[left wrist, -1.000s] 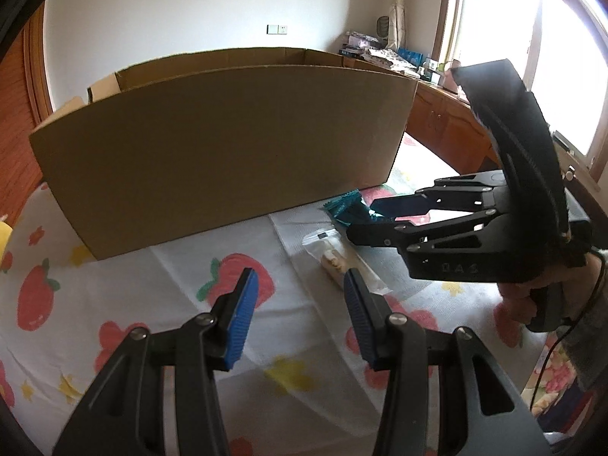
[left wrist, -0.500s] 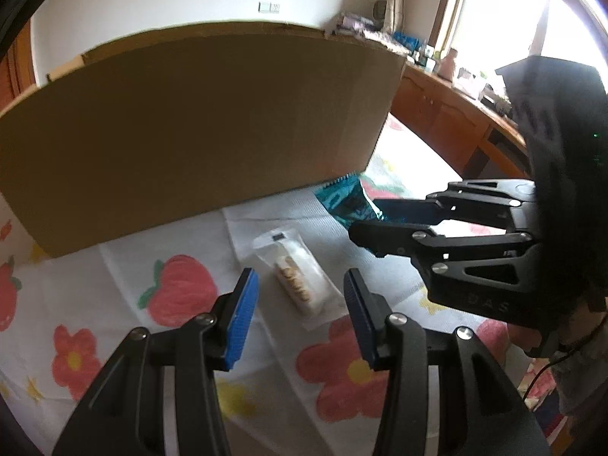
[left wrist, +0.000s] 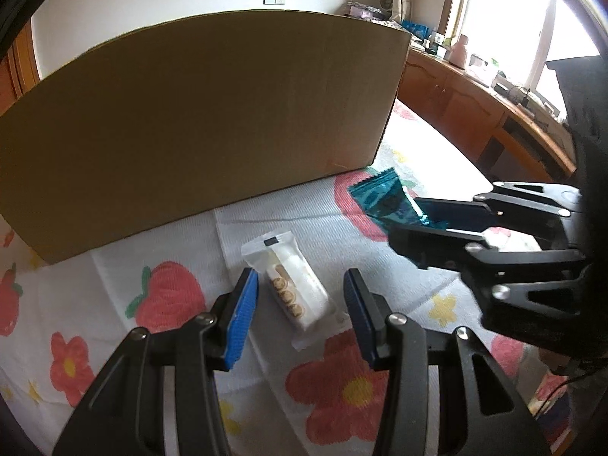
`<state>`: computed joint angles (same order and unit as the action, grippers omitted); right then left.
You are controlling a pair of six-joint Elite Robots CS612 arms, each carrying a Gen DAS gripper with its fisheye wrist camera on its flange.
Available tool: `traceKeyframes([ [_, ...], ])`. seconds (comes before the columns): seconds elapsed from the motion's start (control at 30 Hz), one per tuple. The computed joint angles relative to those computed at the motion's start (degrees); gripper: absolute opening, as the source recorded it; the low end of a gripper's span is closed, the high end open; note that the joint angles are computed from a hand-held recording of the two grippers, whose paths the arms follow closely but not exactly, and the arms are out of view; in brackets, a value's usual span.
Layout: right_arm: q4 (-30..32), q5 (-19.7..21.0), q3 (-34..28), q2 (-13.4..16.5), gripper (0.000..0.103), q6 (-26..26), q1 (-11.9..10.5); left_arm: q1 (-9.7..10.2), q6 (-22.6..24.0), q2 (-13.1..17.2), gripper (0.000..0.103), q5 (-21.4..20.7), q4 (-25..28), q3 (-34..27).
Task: Organize snacks
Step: 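Lift the cookie packet and teal candy and carry them over the box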
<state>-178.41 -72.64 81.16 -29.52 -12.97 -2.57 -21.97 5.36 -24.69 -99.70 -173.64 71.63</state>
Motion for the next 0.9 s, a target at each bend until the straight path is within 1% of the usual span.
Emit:
traceKeyframes([
  [0.07,-0.6,0.4,0.5,-0.2,0.025,0.8,-0.2,-0.28,0.8,0.0,0.041,1.4,0.0,0.0],
  [0.13,-1.1,0.6,1.1,-0.4,0.025,1.3,-0.3,-0.57,1.4,-0.1,0.031,2.3,-0.2,0.2],
  [0.17,-1.4,0.6,1.4,-0.5,0.025,1.5,-0.3,-0.64,1.6,-0.2,0.028,2.5,-0.4,0.4],
  [0.2,-1.6,0.6,1.6,-0.6,0.025,1.6,-0.3,-0.62,1.7,-0.3,0.021,2.4,-0.7,0.7],
  [0.43,-2.9,0.6,3.0,-1.2,0.025,2.8,-0.3,-0.67,2.3,-1.3,0.02,1.9,-2.1,2.5],
  [0.63,-3.9,0.6,3.7,-1.8,0.025,3.2,-0.3,-0.26,2.7,-2.4,0.02,2.4,-5.8,4.4],
  [0.9,-6.5,1.6,4.0,-3.2,0.025,2.8,-0.4,0.39,2.7,-3.3,0.02,2.6,-8.4,3.6],
])
